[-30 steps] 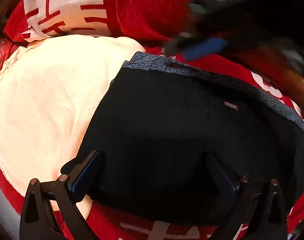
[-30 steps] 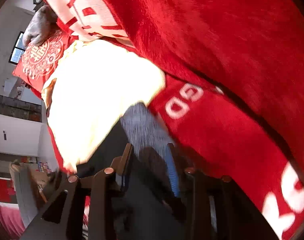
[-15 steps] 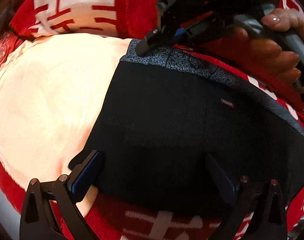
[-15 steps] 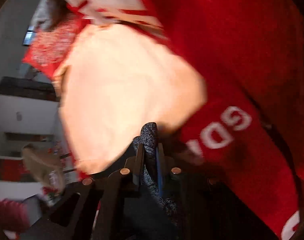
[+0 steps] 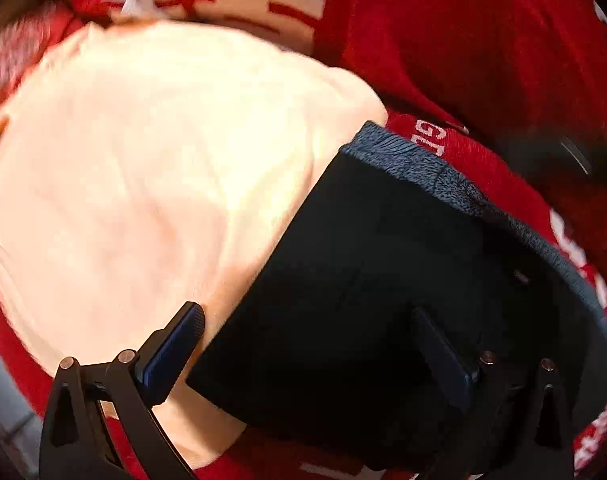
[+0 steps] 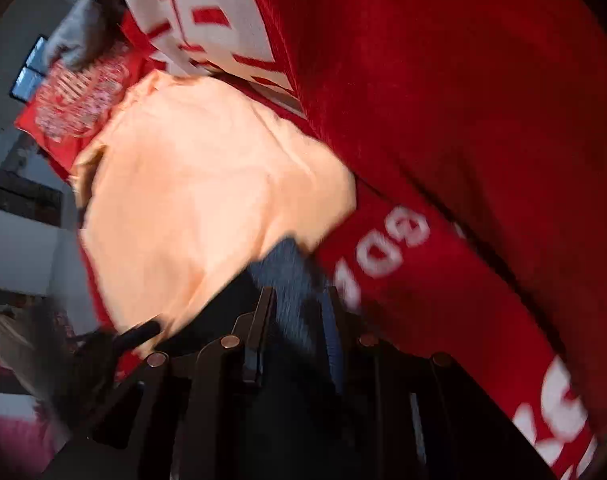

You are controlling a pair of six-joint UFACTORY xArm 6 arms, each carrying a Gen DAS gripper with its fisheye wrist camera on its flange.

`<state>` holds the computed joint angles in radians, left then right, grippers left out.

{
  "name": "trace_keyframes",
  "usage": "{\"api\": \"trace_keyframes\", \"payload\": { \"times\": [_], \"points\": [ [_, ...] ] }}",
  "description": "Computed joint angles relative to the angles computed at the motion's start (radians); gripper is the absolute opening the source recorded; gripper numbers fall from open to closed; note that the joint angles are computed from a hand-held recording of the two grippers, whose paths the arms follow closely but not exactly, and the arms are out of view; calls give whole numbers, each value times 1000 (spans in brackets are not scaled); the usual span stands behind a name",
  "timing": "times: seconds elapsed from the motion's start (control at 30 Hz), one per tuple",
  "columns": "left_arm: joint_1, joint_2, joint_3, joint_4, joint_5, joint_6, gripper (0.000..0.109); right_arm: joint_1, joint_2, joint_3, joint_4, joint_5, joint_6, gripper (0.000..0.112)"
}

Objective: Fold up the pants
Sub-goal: 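Release the trousers from both grippers and flatten the folded stack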

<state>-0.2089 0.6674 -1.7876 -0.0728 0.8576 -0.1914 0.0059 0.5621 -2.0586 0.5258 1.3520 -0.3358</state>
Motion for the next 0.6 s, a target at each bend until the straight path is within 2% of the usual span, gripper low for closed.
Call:
{"api": "trace_keyframes", "payload": {
  "times": [0.07,0.13,0.17,0.2,0.27,0.3,0.33,0.4,0.47,0.5,0.6],
  "points": [
    [-2,0,4,10,-11,12,103,-26,-71,123,9,-12,-5,26],
    [-21,-34,45,62,-22,-5,103,-31,-103,216,-75,-50,16,24],
    [-27,-33,43,81,-23,-11,103,-50,-113,257,-97,-78,16,19],
    [-32,-28,28,100,-5,-19,103,-71,-131,298,-81,-132,30,2],
    [-43,-4,-35,131,57,-36,103,-90,-196,407,-173,-258,141,7],
    [-45,7,-63,144,83,-33,103,-111,-230,457,-225,-287,204,9],
    [-48,-4,-62,153,100,-21,103,-133,-260,489,-235,-289,241,9],
    [-65,-40,-37,151,110,20,103,-209,-378,619,-176,-319,238,9],
    [-96,-83,-5,147,114,66,103,-260,-483,727,-177,-348,219,10],
    [-110,-76,-17,144,119,80,103,-300,-542,786,-171,-343,204,10],
    [-177,-12,-122,117,158,108,103,-353,-600,854,-184,-314,193,10]
  ]
}}
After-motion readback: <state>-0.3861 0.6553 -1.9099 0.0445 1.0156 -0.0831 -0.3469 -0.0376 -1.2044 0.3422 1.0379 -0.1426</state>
